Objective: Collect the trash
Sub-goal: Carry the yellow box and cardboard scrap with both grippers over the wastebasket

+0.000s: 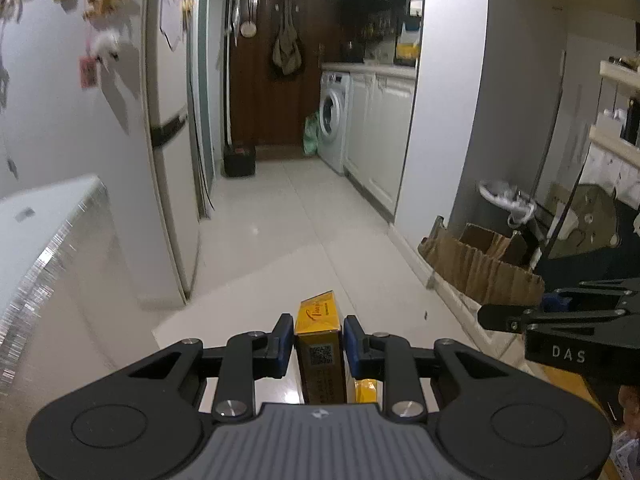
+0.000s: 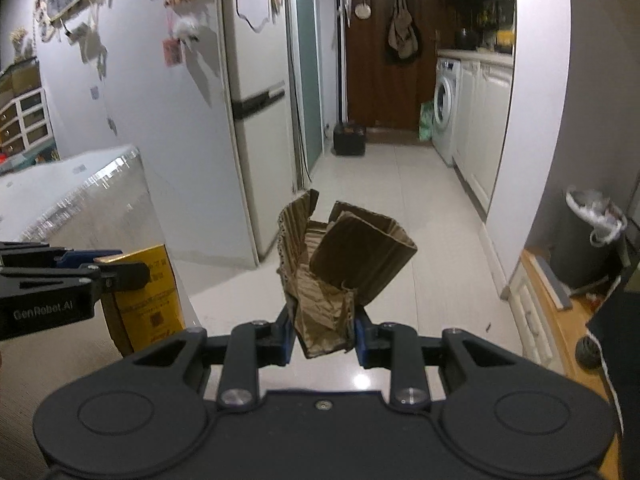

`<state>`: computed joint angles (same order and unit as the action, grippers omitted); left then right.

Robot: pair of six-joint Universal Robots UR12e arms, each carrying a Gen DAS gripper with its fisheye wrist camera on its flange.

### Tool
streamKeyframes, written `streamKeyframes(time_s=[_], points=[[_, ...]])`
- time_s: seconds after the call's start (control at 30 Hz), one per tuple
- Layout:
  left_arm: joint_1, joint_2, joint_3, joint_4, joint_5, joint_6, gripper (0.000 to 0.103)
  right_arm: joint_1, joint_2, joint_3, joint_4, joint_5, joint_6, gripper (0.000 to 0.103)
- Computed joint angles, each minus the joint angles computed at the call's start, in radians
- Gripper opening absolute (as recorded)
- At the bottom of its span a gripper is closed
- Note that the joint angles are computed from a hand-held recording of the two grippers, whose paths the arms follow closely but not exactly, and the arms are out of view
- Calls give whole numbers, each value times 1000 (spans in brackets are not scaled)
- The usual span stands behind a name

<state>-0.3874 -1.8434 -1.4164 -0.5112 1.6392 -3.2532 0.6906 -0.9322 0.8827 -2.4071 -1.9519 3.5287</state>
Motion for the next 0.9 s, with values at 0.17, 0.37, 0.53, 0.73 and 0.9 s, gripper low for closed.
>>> streamKeyframes(time_s=[0.17,0.37,0.53,0.73,0.9], points=[[9,-40,15,-74,-48,-32,28,-22,16,5,67,64,-2,30],[21,-105,84,-220,-103,-45,28,-51,47,1,168,168,30,30],[22,-157,132,-331,-105,-44,28,-69,71,-2,254,241,42,30],[25,-216,186,-453,-64,-41,28,-83,113,-40,341,328,40,30],[27,-255,220,-525,-31,-18,28,-85,155,-92,404,368,25,30]])
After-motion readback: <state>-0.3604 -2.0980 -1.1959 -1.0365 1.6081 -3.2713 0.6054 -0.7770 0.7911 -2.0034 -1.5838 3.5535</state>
